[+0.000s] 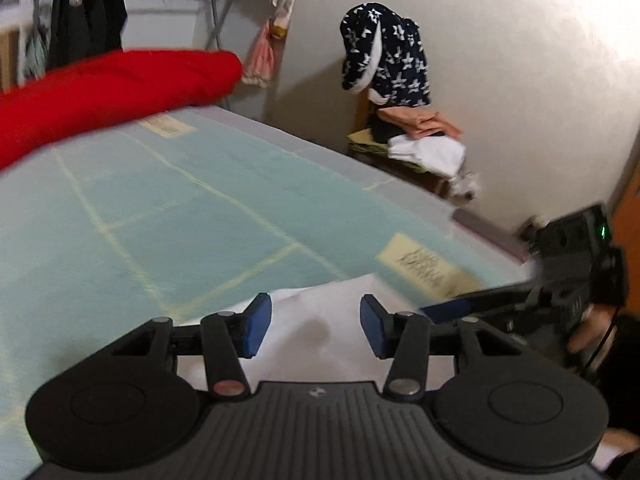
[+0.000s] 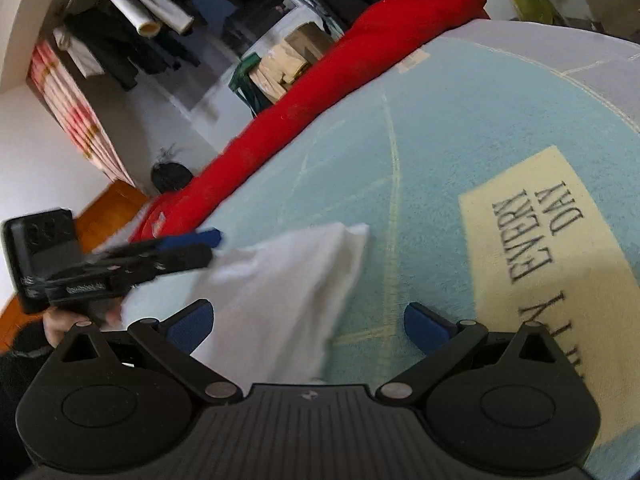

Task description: Fold clothes

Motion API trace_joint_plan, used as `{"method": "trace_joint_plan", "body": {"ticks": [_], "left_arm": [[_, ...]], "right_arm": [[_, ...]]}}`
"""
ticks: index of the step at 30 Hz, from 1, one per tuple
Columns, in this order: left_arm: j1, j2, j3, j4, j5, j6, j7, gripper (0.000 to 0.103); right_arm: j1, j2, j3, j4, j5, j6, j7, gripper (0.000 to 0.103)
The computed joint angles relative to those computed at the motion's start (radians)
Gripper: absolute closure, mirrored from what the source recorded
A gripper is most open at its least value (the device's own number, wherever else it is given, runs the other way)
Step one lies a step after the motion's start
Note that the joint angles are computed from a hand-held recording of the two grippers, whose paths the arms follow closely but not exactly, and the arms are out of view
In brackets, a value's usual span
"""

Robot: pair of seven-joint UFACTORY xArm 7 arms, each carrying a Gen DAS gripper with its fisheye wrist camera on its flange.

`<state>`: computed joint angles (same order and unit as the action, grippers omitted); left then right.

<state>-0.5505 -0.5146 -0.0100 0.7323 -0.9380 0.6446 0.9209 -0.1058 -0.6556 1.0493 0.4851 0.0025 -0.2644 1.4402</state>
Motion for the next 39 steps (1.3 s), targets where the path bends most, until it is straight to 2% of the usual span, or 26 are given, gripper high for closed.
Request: {"method": "trace_joint_plan", "body": {"ticks": [3,5,7,10,13,15,18,21,25,28,30,32,34,37,39], "left_arm": [[-0.009,0.045,0.005,0.069,-0.019,0.097,-0.064,0.053],[-0.004,0.083,-0.003,0.122,-0.037,0.161,-0.115,0.051],[0.001,0.122,-0.013,0.169,-0.067,0.221,-0.146,0.05],[0.004,0.188,-0.027,0.235,-0.13,0.331,-0.165,0.038],[0.024,0.242,-0.07,0.281,-0.128,0.397,-0.217,0.038],[0.047,0.272,-0.12,0.307,-0.026,0.401,-0.293,0.038],[0.07,0.276,-0.16,0.302,0.1,0.346,-0.39,0.038],[0.083,0.259,-0.146,0.284,0.135,0.336,-0.416,0.038],[0.077,0.237,-0.124,0.295,0.085,0.351,-0.398,0.038],[0.062,0.256,-0.086,0.347,-0.009,0.478,-0.315,0.027],[0.072,0.273,-0.111,0.375,0.048,0.515,-0.305,0.026],[0.088,0.292,-0.151,0.399,0.174,0.498,-0.372,0.028],[0.102,0.311,-0.161,0.404,0.245,0.492,-0.436,0.028],[0.121,0.295,-0.151,0.376,0.283,0.471,-0.47,0.028],[0.124,0.283,-0.136,0.364,0.266,0.47,-0.458,0.028]], "right_arm": [[-0.03,0.011,0.042,0.01,0.004,-0.106,-0.014,0.0],[-0.058,0.03,0.082,0.037,0.008,-0.121,-0.039,0.0],[-0.083,-0.02,0.118,0.064,0.026,-0.08,-0.051,0.0],[-0.117,-0.097,0.155,0.107,0.014,-0.016,-0.04,0.0],[-0.142,-0.13,0.165,0.148,-0.039,0.024,-0.042,0.0],[-0.142,-0.134,0.161,0.17,-0.07,0.073,-0.048,0.0],[-0.128,-0.125,0.151,0.177,-0.1,0.115,-0.041,0.0],[-0.117,-0.139,0.147,0.149,-0.099,0.064,-0.009,0.0],[-0.131,-0.17,0.154,0.16,-0.106,0.06,0.004,0.0],[-0.162,-0.173,0.169,0.205,-0.142,0.09,-0.024,0.0],[-0.186,-0.168,0.182,0.242,-0.17,0.116,-0.055,0.0],[-0.195,-0.15,0.19,0.265,-0.192,0.129,-0.085,0.0],[-0.183,-0.149,0.183,0.267,-0.196,0.145,-0.101,0.0],[-0.136,-0.147,0.146,0.236,-0.187,0.142,-0.108,0.0],[-0.1,-0.163,0.113,0.198,-0.177,0.13,-0.106,0.0]]}}
